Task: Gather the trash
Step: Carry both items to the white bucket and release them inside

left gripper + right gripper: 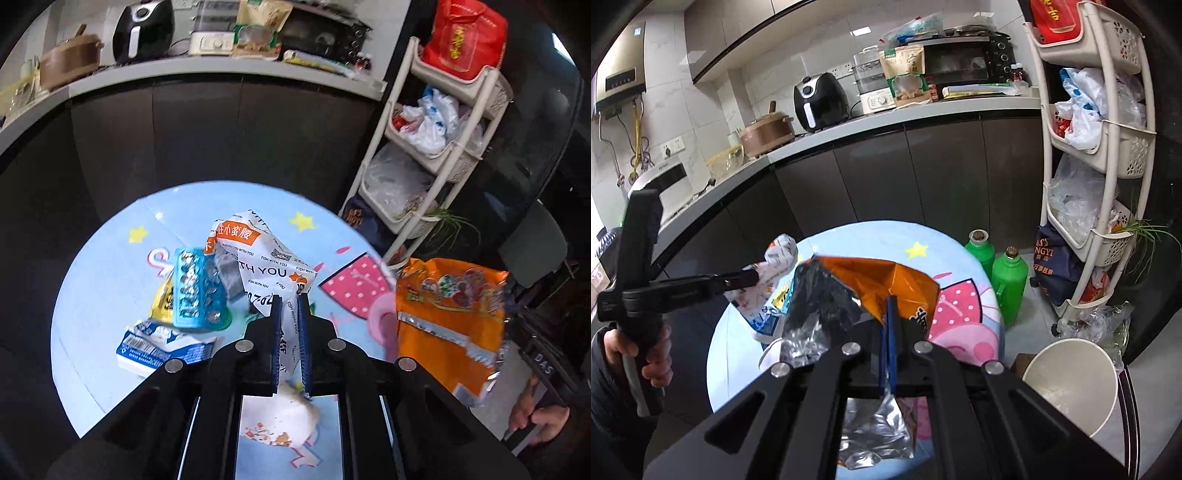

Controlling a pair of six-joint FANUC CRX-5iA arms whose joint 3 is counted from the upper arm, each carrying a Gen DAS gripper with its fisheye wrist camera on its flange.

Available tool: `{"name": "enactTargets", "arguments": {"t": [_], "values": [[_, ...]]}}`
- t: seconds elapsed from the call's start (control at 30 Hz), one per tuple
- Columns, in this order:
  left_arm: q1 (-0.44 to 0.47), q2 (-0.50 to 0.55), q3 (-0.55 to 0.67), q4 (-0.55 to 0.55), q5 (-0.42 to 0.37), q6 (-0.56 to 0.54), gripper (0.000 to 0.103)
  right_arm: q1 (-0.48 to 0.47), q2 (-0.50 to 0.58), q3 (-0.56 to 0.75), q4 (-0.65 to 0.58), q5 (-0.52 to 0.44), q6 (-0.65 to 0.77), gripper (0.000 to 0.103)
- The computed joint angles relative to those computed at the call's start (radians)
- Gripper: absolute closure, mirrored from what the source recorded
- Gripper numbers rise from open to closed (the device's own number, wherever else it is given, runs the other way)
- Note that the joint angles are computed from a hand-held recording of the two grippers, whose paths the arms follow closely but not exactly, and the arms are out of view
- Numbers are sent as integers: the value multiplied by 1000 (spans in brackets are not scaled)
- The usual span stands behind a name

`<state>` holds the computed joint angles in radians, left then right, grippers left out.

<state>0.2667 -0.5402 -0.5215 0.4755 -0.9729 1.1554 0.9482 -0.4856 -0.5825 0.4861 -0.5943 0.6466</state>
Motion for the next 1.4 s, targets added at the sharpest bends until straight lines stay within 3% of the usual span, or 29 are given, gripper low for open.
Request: {"name": "enactTargets", "arguments": {"t": [0.3,0.63,0.9,1.23,1.33,1.37,1.4], "values": [[-136,15,36,35,35,15,96,-47,-98,-45,68,-40,-42,100],[-435,216,124,38,142,53,95,-207,-203,-104,4,-107,15,100],[-603,428,218,29,164,57,95,-429,-179,-119,-238,-90,210,100],[-700,654,320,-11,157,50,94,-679,-7,-56,-629,-45,590,99],[-707,678,319,-23,187,66,88,-719,50,-25,-699,-48,668,97],[-710,675,310,-34,210,81,82,-721,67,-24,-694,-42,673,97],[-713,679,308,-43,225,94,79,-725,81,-18,-697,-43,683,91]]}}
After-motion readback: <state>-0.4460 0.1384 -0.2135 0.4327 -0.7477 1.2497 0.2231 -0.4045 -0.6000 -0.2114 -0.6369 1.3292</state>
